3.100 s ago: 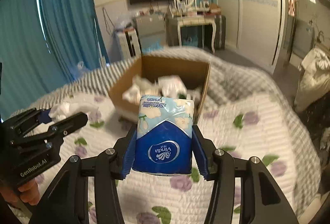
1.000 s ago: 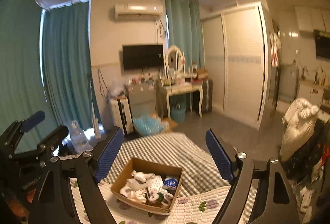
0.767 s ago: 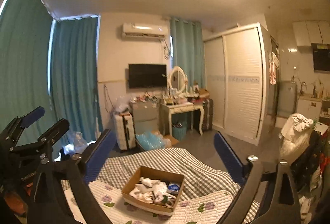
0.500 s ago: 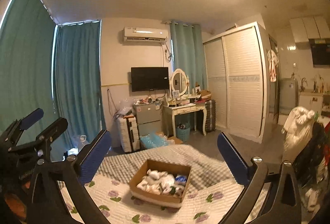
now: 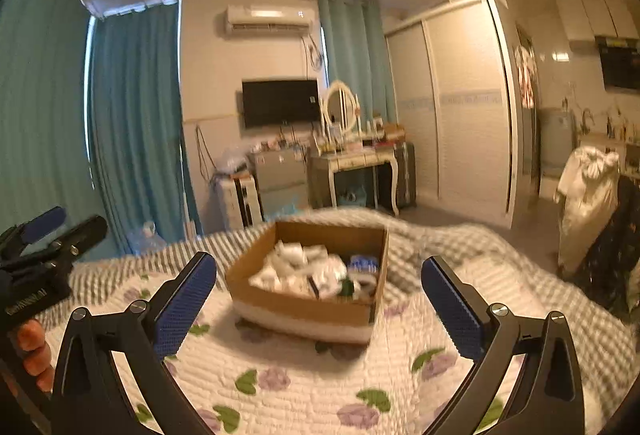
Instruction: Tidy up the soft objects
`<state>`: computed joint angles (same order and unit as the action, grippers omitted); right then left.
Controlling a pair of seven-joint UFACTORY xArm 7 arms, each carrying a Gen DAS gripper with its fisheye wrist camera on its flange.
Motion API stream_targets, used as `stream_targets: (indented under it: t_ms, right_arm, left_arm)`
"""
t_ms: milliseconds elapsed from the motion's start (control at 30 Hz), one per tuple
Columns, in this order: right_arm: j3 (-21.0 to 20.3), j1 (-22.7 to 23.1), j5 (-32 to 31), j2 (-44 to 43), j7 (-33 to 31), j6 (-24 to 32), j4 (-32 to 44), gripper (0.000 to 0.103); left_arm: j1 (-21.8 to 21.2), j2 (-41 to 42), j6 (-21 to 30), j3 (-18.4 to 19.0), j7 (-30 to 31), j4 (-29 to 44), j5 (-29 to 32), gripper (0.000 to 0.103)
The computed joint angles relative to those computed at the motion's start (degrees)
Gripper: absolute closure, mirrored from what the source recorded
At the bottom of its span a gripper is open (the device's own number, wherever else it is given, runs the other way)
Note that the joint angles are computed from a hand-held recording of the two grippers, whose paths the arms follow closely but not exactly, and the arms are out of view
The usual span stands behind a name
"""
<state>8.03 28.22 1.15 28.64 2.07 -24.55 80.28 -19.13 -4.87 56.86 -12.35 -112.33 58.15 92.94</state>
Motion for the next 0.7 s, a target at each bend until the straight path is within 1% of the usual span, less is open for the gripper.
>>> stream_targets:
  t_ms: [67, 167, 267, 300, 367, 400, 467, 533, 700]
  right_arm:
    - [-1.91, 1.69, 1.89, 0.84, -1.03, 1.62, 1.21, 0.000]
    - [-0.98, 0.45, 1.76, 1.06, -0.07, 1.92, 1.58, 0.000]
    - [-5.04, 4.35, 5.55, 0.93, -2.34, 0.84, 1.18, 0.000]
    - [-5.30, 4.69, 6.21, 1.08, -2.84, 0.98, 1.35, 0.000]
    - [-2.51, 2.22, 4.54, 0.91, -1.71, 1.02, 1.10, 0.000]
    - [-2.13, 1.90, 4.27, 1.04, -1.46, 1.09, 1.20, 0.000]
    - [-3.51, 3.32, 5.56, 1.24, -2.15, 1.13, 1.53, 0.000]
    - [-3.14, 3.05, 5.47, 1.36, -2.03, 1.30, 1.67, 0.000]
    - [-2.44, 2.41, 5.02, 1.40, -1.43, 1.44, 1.45, 0.000]
  left_arm:
    - [0.17, 0.80, -1.34, 0.34, 0.54, 0.65, -1.06, 0.013]
    - [-0.61, 1.72, -0.39, -0.14, 1.33, 0.92, -1.54, 0.013]
    - [-1.13, 1.91, -0.98, 0.01, 0.74, 0.78, -1.76, 0.013]
    - [-1.07, 1.40, -1.72, 0.27, 0.39, 0.17, -1.81, 0.013]
    - [-1.14, 1.16, -2.04, 0.25, 0.25, -0.17, -2.12, 0.013]
    - [-1.15, 1.12, -1.99, 0.19, 0.25, -0.21, -2.20, 0.013]
    - [-1.17, 1.14, -1.81, 0.07, 0.30, -0.10, -2.08, 0.013]
    - [-1.32, 1.44, -1.27, -0.08, 0.35, -0.02, -1.78, 0.013]
    - [-1.34, 2.06, -2.69, 0.33, 0.59, 0.01, -1.75, 0.013]
